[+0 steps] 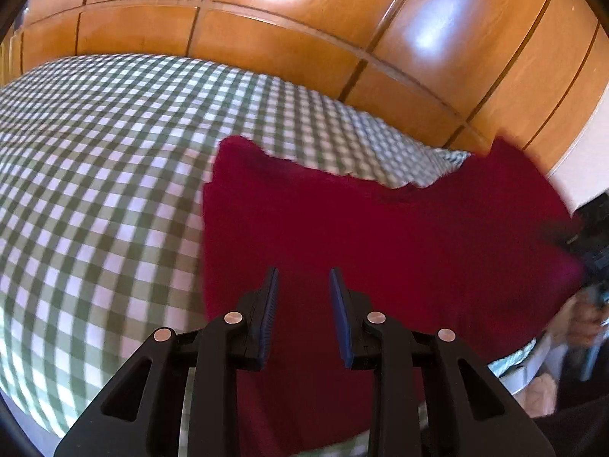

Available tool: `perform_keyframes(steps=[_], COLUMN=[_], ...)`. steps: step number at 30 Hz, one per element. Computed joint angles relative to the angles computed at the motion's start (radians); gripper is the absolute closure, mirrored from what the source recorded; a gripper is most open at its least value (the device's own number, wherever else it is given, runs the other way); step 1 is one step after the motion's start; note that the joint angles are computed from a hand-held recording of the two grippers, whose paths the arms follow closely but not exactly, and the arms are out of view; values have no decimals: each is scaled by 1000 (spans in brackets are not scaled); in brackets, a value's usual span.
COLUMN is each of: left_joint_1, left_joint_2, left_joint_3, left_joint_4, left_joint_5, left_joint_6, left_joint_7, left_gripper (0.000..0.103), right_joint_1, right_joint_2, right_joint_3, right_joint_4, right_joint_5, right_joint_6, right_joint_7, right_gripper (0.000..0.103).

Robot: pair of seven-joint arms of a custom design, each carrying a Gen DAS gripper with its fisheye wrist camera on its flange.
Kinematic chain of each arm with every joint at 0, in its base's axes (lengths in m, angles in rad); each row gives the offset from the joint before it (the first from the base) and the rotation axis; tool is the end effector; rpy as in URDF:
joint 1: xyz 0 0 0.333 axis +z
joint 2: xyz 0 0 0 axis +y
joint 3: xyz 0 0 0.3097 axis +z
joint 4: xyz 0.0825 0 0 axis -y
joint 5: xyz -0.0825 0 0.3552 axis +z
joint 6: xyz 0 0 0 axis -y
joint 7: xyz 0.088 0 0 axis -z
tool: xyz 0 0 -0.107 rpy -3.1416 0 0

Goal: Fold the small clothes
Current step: 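Grasp the sweater edge with the right gripper and lift it to fold, then fold the lifted red sweater half over itself with the right gripper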

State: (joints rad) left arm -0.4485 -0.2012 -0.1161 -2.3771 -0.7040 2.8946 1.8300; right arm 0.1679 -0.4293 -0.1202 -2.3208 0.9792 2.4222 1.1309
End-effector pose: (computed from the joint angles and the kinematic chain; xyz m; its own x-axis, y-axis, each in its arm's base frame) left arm 0.4305 -0.2301 0.4848 -0.3165 -0.8721 0.3733 -0.8007 0.0347 -0.5980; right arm 0.4402 0.0176 0.5680 0.1271 -0.7318 -0.6696 -0.8175 0.3050 -0.4886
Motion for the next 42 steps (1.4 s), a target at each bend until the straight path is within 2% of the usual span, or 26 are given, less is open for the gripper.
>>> perform_keyframes(steps=[2,3,6,9,12,17,18,21,24,27,30,32,34,38,40,42], left_joint_1=[-5,-15,14,37,42,67,73,84,82,71,59,21,-20,-73,-76,-69], left_joint_2=[22,30,41,40,17,-26,-40,-95,-148,-190,-258,-302,-322,-322,-318,-307], left_joint_3=[25,43,23,2,-1,9,11,28,52,84,92,113,129,140,124,101], left_joint_4=[18,29,34,29,10,-5,-13,-48,-81,-101,-131,-143,-136,-101,-91,-85], left_joint_5=[-59,-132,-189,-240,-311,-366,-370,-375,-378,-398,-384,-398,-421,-453,-448,-427], left_joint_6=[-23,-41,-50,-58,-66,-109,-108,-106,-97,-104,-99,-101,-97,-139,-162,-174], left_joint_7=[39,100,143,185,242,262,260,244,218,207,190,215,249,301,304,285], left_gripper=[77,77,79,79,79,79,79,79,79,79,79,72,59,58,47,46], right_joint_1=[45,56,83,99,104,116,117,119,128,124,124,123,119,87,89,105], right_joint_2=[76,105,221,353,431,505,514,508,517,463,376,295,234,128,101,94], right_joint_3=[24,35,89,144,172,201,206,222,231,229,208,192,190,217,217,212], right_joint_4=[90,120,224,325,376,439,448,444,475,419,328,229,144,-16,-69,-108], right_joint_5=[23,27,-8,-105,-202,-271,-264,-171,-136,-39,17,2,-88,-356,-423,-445], right_joint_6=[-10,-14,-14,-13,-14,-29,-29,-32,-27,-8,31,73,122,195,200,213], right_joint_7=[-25,-29,-14,62,158,211,201,135,98,20,-50,-65,-13,154,201,226], right_gripper=[81,81,81,81,81,78,74,43,42,40,36,35,34,33,33,33])
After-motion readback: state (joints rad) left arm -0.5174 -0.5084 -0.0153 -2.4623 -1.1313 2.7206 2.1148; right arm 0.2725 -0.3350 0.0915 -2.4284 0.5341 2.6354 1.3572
